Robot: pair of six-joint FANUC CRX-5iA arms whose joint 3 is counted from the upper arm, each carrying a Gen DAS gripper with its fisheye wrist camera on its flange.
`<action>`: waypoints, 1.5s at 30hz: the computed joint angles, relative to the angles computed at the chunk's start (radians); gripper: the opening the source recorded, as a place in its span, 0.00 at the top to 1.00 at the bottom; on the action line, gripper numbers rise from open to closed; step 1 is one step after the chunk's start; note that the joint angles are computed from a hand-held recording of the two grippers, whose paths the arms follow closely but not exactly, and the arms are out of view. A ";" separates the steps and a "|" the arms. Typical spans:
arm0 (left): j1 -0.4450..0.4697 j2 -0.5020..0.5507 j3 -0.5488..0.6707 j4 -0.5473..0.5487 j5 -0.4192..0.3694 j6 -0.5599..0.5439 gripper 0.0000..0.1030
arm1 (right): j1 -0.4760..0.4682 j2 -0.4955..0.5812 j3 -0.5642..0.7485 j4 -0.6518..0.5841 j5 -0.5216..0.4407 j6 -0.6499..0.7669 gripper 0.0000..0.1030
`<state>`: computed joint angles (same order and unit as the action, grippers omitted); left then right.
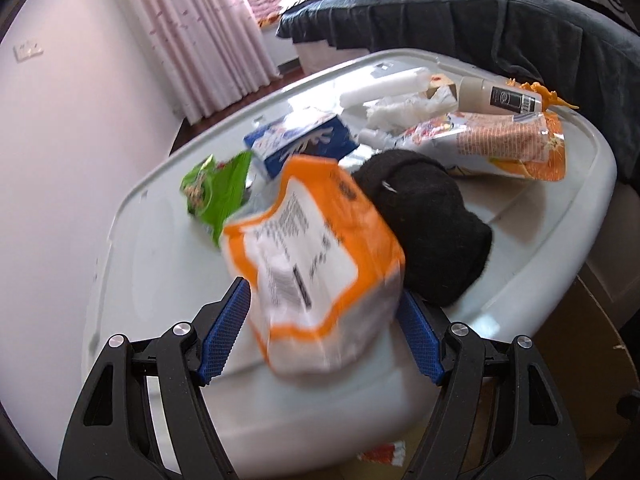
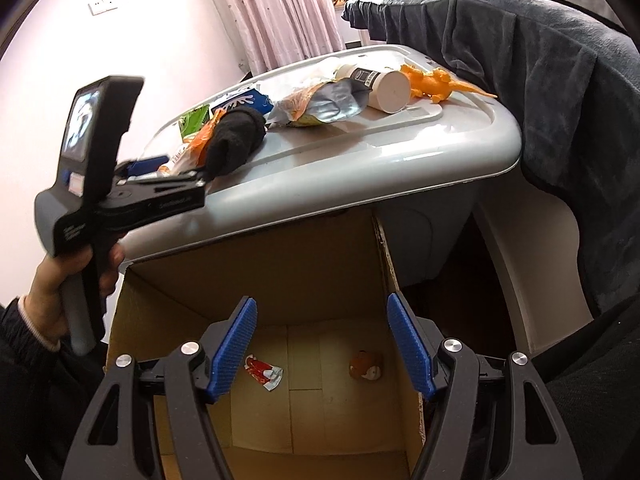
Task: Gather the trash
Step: 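Reach the left tool to the orange-white bag and close on it, then grasp the black sock with the right tool while the left tool holds the bag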
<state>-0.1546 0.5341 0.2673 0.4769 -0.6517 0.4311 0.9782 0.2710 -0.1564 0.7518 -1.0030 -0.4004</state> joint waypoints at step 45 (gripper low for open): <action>0.158 -0.374 -0.496 0.365 0.033 -0.017 0.85 | -0.193 0.283 0.471 -0.013 -0.063 0.413 0.28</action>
<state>0.0032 0.1600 -0.2284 0.8421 -0.6189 0.4139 0.7847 0.5538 0.3149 0.7389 -1.0663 0.0125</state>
